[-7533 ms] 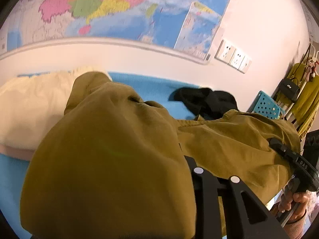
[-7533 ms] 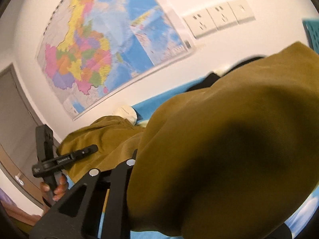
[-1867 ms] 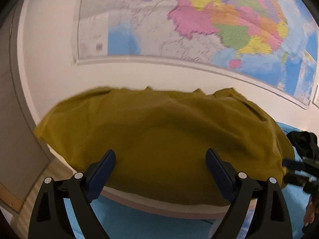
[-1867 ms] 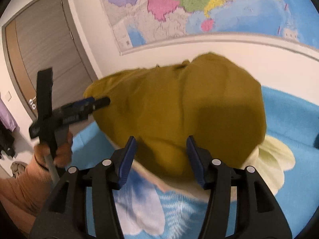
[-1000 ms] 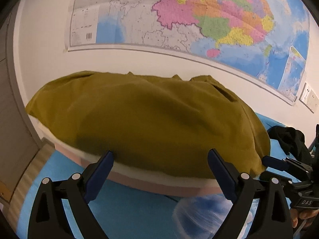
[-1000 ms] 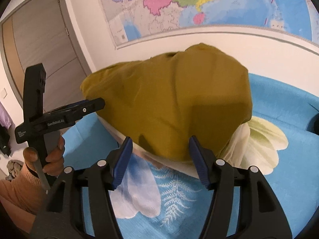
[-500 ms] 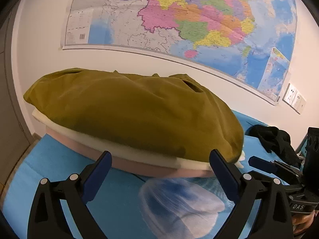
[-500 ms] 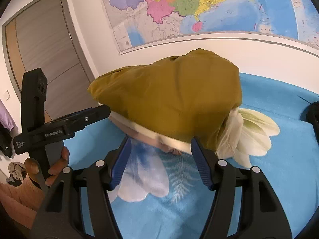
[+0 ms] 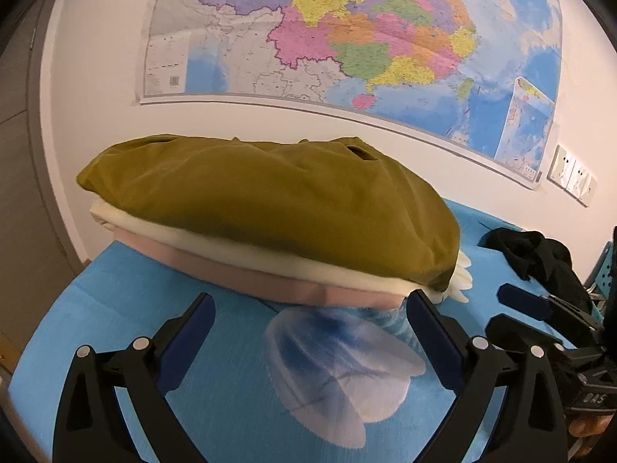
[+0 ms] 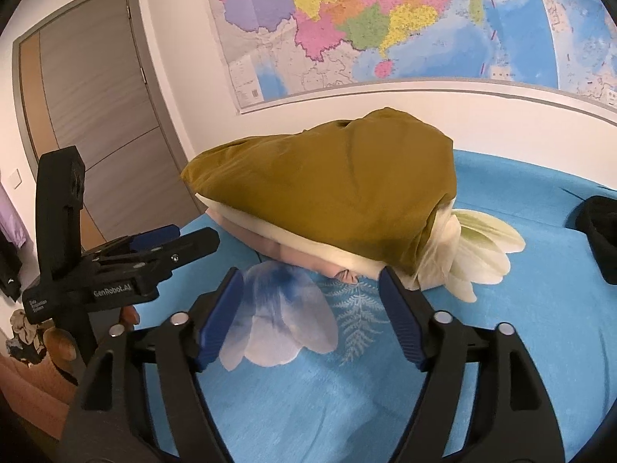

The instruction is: Fold large clothes

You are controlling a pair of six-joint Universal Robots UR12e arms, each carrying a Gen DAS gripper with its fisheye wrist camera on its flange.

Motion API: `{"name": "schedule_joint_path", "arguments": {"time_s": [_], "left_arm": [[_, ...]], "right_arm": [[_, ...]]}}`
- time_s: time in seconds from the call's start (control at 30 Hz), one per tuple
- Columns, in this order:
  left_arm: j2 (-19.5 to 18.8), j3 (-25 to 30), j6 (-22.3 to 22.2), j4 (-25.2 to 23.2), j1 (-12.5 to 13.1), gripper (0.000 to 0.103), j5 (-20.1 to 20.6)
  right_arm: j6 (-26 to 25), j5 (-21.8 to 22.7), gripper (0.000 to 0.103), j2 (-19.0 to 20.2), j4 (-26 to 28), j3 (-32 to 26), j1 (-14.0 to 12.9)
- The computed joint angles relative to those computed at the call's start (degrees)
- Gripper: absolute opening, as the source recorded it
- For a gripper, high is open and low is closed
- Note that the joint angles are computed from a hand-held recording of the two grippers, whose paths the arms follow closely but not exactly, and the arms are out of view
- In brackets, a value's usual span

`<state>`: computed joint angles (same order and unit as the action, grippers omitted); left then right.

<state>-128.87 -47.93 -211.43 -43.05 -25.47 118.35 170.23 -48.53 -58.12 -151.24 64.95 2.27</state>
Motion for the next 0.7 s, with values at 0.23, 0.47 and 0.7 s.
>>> {"name": "schedule_joint_path", "arguments": {"time_s": [0.23,0.47,0.7], "left_arm": [[0.77,-1.05,-1.04,-0.62,-0.74,0.096,1.96],[1.69,-2.42,-2.04,-0.66,-1.53,0.096,4.3],[2.53,-3.85,-3.32,-1.26,-1.91,0.096,5.14]], "right_arm": [[1.44,-0.22,0.084,-1.09,-3.56,2.4,-0.09],[2.47,-0.7,0.094,-2.31,-7.39,5.21,-0.07],[4.51,0.72,0.097,-3.34,-11.52,8.02,-0.3]]}}
